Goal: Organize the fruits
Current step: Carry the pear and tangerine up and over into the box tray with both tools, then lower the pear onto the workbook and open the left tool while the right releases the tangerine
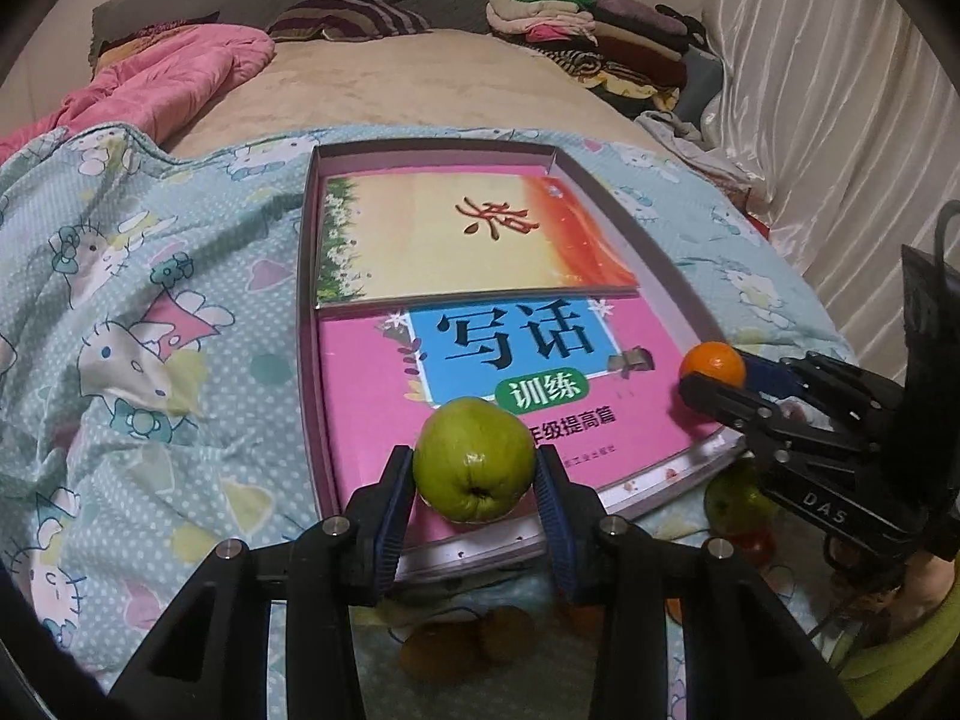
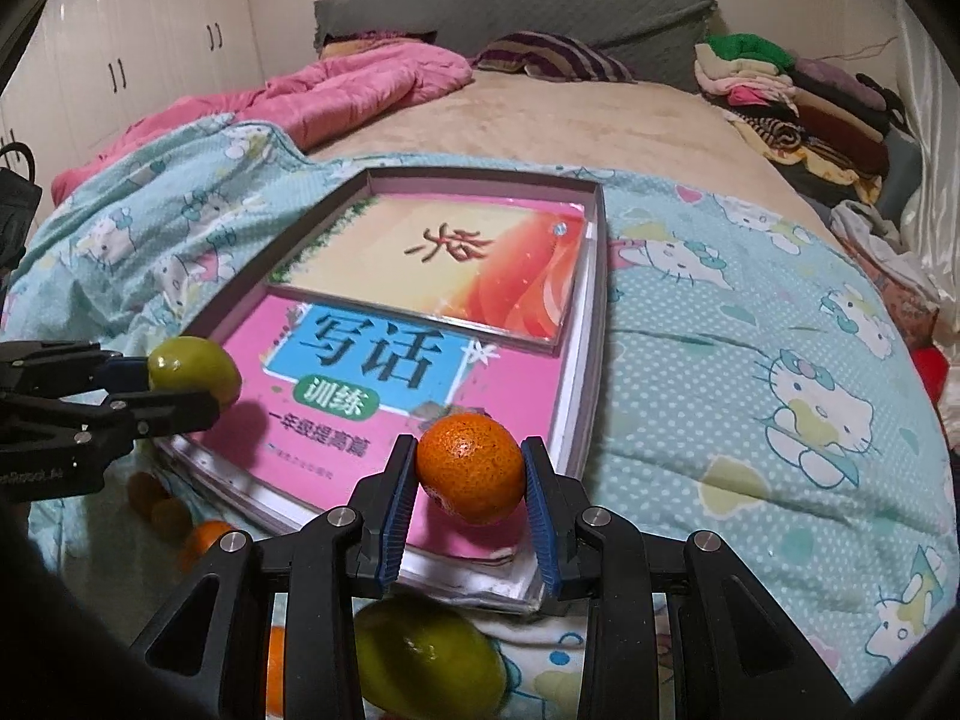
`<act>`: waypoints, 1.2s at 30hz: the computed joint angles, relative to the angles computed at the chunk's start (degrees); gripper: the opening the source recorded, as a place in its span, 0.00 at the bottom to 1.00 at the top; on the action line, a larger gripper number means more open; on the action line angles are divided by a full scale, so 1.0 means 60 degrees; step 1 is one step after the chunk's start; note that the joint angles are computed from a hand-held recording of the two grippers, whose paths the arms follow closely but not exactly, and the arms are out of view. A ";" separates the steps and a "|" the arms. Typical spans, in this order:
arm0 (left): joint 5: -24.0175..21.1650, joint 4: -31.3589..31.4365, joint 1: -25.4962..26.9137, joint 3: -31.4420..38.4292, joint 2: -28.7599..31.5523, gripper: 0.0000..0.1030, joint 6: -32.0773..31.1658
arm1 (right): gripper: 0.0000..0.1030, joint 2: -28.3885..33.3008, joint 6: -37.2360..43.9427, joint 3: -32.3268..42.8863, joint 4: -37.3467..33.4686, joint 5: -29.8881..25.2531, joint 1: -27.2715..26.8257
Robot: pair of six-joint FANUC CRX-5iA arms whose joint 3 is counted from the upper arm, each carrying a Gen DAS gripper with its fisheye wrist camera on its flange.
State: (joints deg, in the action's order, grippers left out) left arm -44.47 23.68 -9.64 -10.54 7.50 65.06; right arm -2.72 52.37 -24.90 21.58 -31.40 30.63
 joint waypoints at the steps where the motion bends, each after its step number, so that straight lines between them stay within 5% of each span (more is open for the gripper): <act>1: 0.0017 -0.0036 -0.0004 -0.0008 0.0012 0.39 0.0015 | 0.35 0.0000 0.0030 0.0013 -0.0018 -0.0024 0.0005; 20: 0.0153 -0.0064 -0.0043 -0.0044 0.0102 0.40 0.0052 | 0.37 0.0031 0.0390 0.0020 0.0096 -0.0213 0.0092; 36: 0.0248 0.0038 0.0052 -0.0178 0.0022 0.43 -0.0043 | 0.51 -0.0604 -0.0442 -0.0714 0.0635 0.0578 0.0115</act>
